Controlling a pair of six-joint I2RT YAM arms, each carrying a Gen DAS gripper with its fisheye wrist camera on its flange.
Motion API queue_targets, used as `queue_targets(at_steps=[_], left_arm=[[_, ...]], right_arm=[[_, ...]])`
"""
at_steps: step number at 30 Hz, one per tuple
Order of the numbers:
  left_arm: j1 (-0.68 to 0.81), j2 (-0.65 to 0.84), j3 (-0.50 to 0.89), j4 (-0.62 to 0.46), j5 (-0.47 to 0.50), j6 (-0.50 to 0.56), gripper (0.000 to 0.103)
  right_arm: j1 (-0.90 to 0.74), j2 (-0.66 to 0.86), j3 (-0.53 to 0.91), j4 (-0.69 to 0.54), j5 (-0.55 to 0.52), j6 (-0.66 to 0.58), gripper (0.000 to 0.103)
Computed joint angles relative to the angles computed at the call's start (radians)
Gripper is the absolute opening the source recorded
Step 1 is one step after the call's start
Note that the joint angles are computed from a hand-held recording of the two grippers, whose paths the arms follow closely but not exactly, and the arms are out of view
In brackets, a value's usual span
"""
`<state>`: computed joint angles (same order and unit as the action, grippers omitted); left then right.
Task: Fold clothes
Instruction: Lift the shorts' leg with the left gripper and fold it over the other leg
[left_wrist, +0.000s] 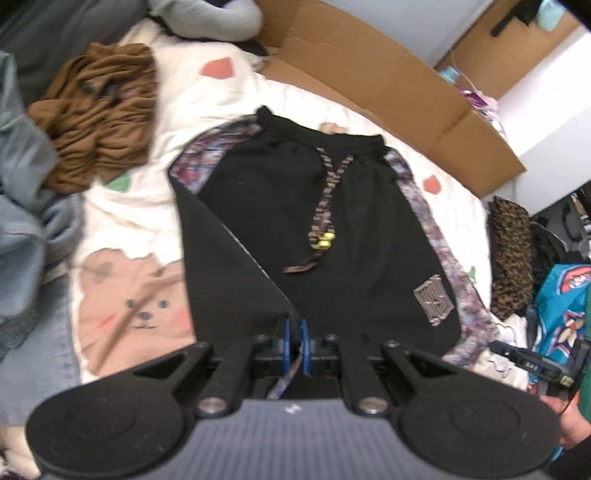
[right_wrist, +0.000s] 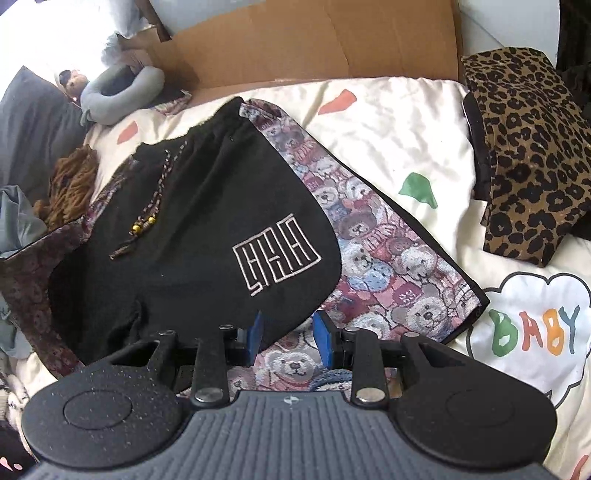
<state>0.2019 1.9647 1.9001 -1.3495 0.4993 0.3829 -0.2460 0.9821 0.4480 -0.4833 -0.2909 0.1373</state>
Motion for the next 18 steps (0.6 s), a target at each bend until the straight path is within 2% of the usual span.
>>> queue_targets(at_steps=[11, 13, 18], left_arm=[[-0.176, 0.084, 0.114, 0.000, 0.054, -0.113, 0.007], [-0.203, 0.104, 0.141, 0.003, 0.066, -0.133, 0.007], [-0.258, 0.125, 0.138, 0.064, 0.105, -0.218, 0.006]], right_arm=[[0.077, -0.009, 0.038, 0.033, -0.053, 0.033, 0.038], [0.110, -0.003, 0.046, 0.046, -0.058, 0.039, 0.044], [0.184, 0.029, 0.062, 0.088, -0.048, 0.067, 0.044]])
